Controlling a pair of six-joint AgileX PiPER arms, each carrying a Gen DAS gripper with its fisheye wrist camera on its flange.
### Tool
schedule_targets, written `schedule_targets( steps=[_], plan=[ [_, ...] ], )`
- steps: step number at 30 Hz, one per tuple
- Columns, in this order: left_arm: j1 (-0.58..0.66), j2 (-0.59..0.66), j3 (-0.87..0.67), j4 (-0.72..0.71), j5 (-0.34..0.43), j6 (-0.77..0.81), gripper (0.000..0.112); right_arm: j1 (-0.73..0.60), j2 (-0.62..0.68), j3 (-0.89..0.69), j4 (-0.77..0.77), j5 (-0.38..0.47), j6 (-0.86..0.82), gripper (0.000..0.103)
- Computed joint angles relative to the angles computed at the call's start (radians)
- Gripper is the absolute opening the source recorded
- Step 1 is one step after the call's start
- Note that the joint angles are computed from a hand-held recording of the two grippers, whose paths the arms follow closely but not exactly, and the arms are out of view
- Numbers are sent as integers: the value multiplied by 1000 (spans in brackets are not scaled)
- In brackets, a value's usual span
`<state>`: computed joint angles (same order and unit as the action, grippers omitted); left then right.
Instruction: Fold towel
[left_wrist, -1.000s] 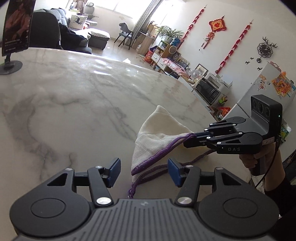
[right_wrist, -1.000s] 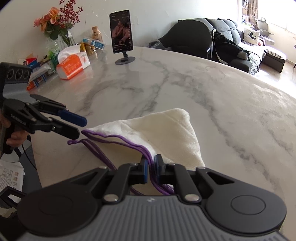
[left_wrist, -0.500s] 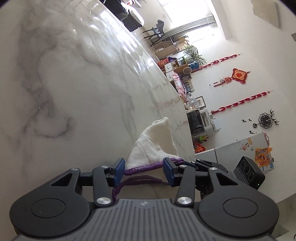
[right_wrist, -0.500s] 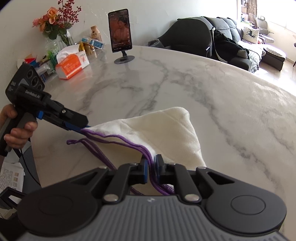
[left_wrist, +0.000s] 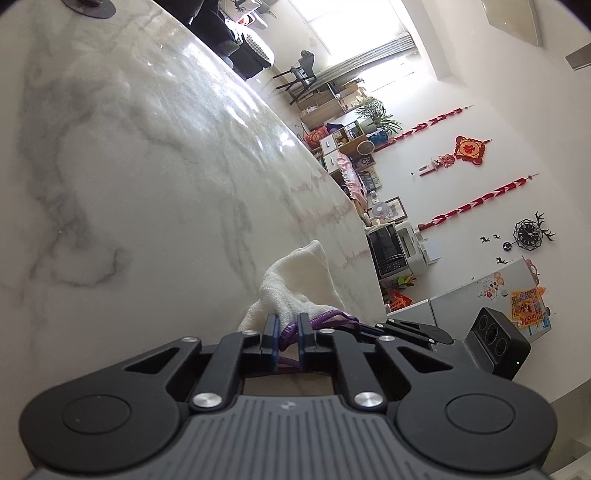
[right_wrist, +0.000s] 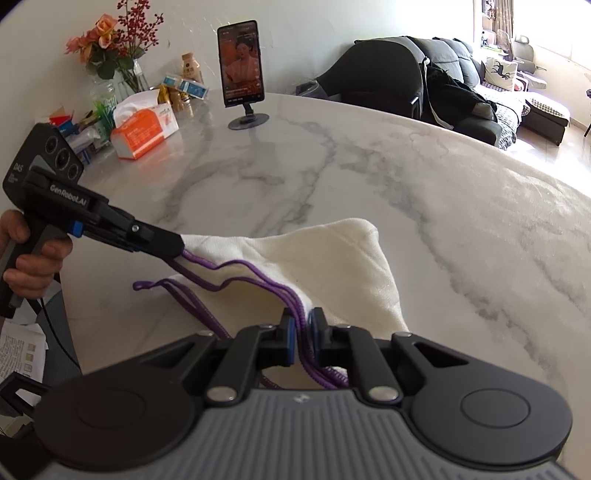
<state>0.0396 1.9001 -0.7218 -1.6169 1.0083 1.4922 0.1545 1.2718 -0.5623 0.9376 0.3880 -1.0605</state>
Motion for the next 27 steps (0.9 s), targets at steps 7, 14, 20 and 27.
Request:
schedule_targets(
  steps=[7,14,20,27],
  plan=[
    [11,-73,56,7,-13,28,9,-11,-19,0,-6,22,-12,12],
    [11,-90,103,12,-54,53,9,-8,-21,3,-3,38,-30,12],
    [-14,-106,117,37,-140,58,9,9,-3,6,-15,38,-31,12],
    [-74,-162,87,127,-220,2,15,21,24,7,-36,36,-23,14]
  ],
)
